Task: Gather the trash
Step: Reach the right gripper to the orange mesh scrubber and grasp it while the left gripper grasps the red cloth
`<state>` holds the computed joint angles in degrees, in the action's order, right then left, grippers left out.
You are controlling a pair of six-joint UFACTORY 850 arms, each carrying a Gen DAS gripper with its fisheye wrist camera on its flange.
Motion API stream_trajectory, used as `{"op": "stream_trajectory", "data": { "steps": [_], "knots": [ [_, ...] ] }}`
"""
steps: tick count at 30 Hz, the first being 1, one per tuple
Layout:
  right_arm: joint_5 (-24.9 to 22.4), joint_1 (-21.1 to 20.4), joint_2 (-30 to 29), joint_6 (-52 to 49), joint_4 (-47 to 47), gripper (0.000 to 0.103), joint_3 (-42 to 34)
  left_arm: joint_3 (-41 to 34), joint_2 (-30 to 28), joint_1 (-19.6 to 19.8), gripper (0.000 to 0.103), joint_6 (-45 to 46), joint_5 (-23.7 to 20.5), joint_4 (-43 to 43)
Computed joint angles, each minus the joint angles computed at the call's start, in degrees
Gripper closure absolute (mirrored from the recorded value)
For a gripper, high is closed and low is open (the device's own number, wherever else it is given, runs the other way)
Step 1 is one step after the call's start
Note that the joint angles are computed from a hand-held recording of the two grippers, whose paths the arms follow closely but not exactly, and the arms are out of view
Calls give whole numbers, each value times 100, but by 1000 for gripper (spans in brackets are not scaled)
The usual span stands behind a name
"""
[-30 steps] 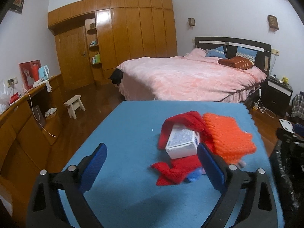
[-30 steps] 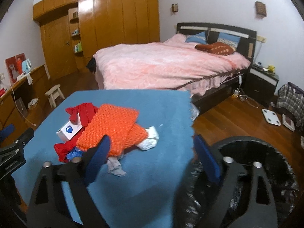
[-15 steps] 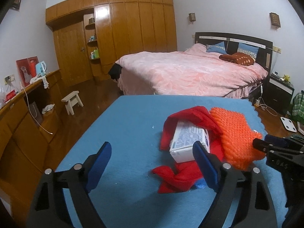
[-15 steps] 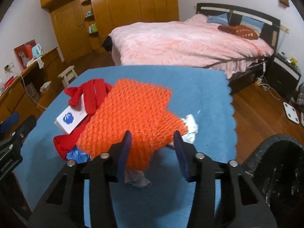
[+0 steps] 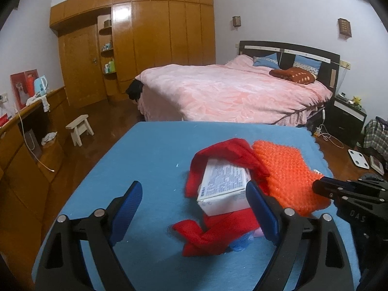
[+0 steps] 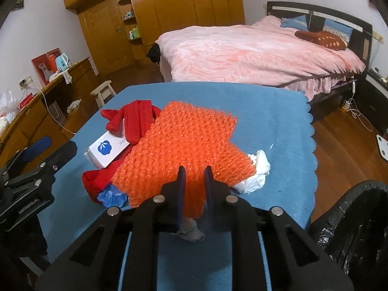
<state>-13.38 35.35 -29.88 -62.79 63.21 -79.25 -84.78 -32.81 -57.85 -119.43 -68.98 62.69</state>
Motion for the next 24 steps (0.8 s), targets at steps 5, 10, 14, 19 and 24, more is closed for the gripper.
{"op": "stream_trajectory", "data": {
  "steps": [5, 10, 14, 19, 24],
  "knots": [
    [-141, -14, -34, -77, 71, 87, -22, -143, -107, 90, 17, 190, 205, -80],
    [-210, -45, -19, -207, 225, 95, -17, -109, -153, 279, 35, 387, 777, -156],
    [-212, -44, 21, -123, 115, 100, -2, 39, -101, 374, 63, 215, 1327, -71],
    [-258, -77, 146, -526, 499, 101, 69, 158, 21, 309, 91, -56, 1339, 230],
    [-220, -54, 163, 17, -10, 97, 48, 146, 19, 285, 92, -18, 1362, 169]
  ]
}}
